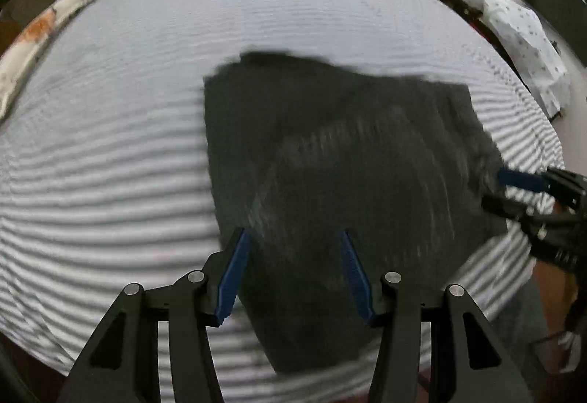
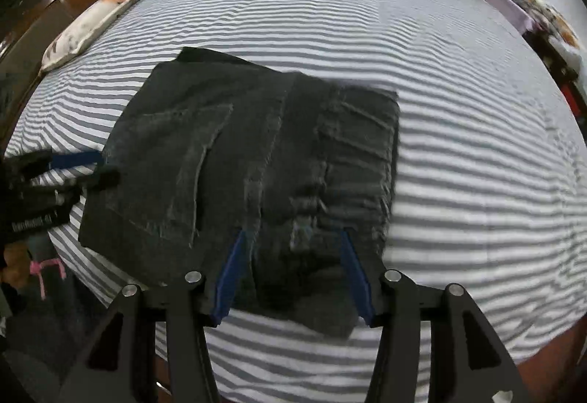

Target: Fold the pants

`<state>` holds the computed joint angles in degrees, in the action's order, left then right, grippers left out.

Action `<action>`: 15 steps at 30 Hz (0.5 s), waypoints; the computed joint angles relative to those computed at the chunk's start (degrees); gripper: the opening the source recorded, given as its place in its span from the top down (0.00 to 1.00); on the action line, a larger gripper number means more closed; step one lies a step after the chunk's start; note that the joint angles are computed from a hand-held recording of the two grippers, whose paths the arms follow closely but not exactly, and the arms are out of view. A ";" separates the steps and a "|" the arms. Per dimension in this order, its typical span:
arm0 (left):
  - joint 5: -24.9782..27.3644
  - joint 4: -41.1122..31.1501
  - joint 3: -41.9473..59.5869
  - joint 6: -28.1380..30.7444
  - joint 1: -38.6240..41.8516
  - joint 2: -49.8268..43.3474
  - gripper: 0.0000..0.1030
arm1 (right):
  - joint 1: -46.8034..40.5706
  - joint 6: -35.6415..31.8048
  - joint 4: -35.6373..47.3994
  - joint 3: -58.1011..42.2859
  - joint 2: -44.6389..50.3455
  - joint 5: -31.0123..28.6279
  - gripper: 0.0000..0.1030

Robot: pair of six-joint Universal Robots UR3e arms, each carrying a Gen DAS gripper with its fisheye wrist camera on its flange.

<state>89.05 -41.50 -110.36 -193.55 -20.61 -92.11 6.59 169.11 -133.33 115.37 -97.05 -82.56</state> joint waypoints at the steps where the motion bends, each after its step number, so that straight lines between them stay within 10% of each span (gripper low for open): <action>1: -0.25 0.35 -0.84 0.24 -0.56 -0.04 0.48 | -0.51 0.88 0.37 1.13 -0.97 0.01 0.52; 15: 6.78 6.69 -2.92 -2.19 -6.86 -2.90 0.47 | -3.77 1.45 -2.10 8.20 -1.29 -0.36 0.52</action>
<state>95.83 -34.82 -113.28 -195.74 -27.47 -95.02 2.82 170.57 -135.43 123.58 -98.35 -82.92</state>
